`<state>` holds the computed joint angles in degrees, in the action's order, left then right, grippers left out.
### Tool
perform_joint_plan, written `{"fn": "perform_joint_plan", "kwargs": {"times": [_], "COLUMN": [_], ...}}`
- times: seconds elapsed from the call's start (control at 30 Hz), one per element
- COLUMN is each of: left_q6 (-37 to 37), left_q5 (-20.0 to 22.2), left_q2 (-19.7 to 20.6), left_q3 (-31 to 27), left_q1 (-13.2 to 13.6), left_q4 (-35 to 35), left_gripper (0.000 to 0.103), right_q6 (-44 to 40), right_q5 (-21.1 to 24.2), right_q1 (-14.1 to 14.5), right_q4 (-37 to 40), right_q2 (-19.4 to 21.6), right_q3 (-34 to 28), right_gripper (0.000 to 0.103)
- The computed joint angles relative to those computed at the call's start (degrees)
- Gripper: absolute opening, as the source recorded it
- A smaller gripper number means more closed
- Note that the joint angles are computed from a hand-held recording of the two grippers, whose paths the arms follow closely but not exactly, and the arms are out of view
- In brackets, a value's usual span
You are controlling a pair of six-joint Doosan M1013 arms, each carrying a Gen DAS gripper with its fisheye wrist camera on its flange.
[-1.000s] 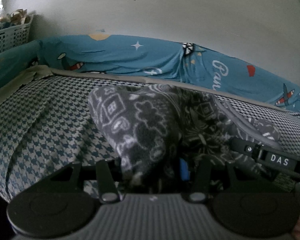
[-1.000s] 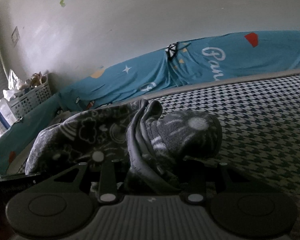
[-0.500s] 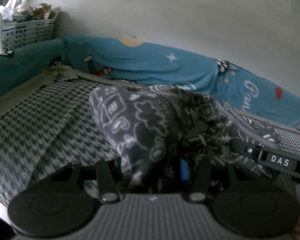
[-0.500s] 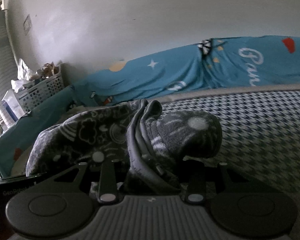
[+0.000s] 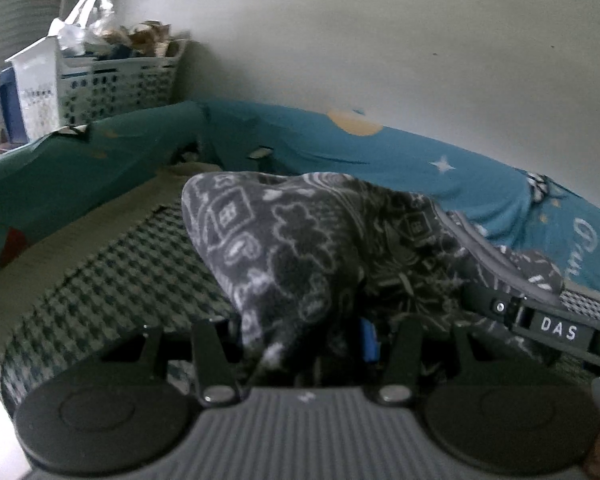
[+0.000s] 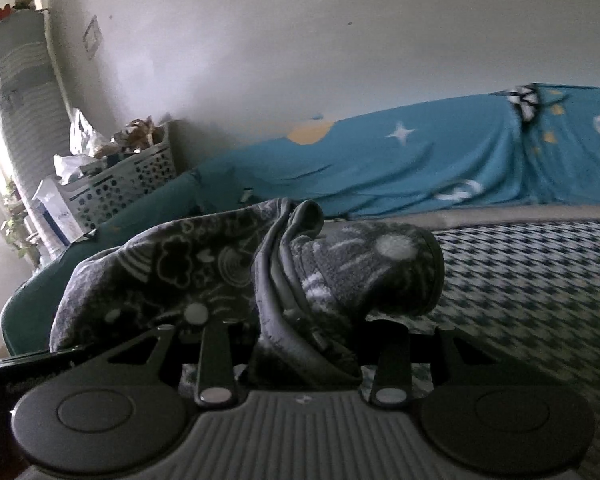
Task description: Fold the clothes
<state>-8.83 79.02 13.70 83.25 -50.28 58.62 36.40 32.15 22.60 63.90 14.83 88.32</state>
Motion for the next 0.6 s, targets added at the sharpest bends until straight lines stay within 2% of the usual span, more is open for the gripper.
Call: {"fn": "perform_joint_plan", "kwargs": {"times": [0.3,0.6], "left_q6": [-2.37,-2.98], "left_q5": [1.24,1.20], "left_q2": [-1.96,-2.92], "left_q3": [3.34,5.36], "left_q1": [3.33,6.33], "left_q4": [-1.37,-3.47], "left_gripper": [0.047,0.047], "right_q6": [1.47,2.78], "right_q5": [1.03,1.67], "right_q1": [3.98,5.99], "right_q4": [-1.23,-1.66], "right_q2": [4.54,8.80], "right_q3": [-4.91,-8.29], "right_gripper": [0.039,0.039]}}
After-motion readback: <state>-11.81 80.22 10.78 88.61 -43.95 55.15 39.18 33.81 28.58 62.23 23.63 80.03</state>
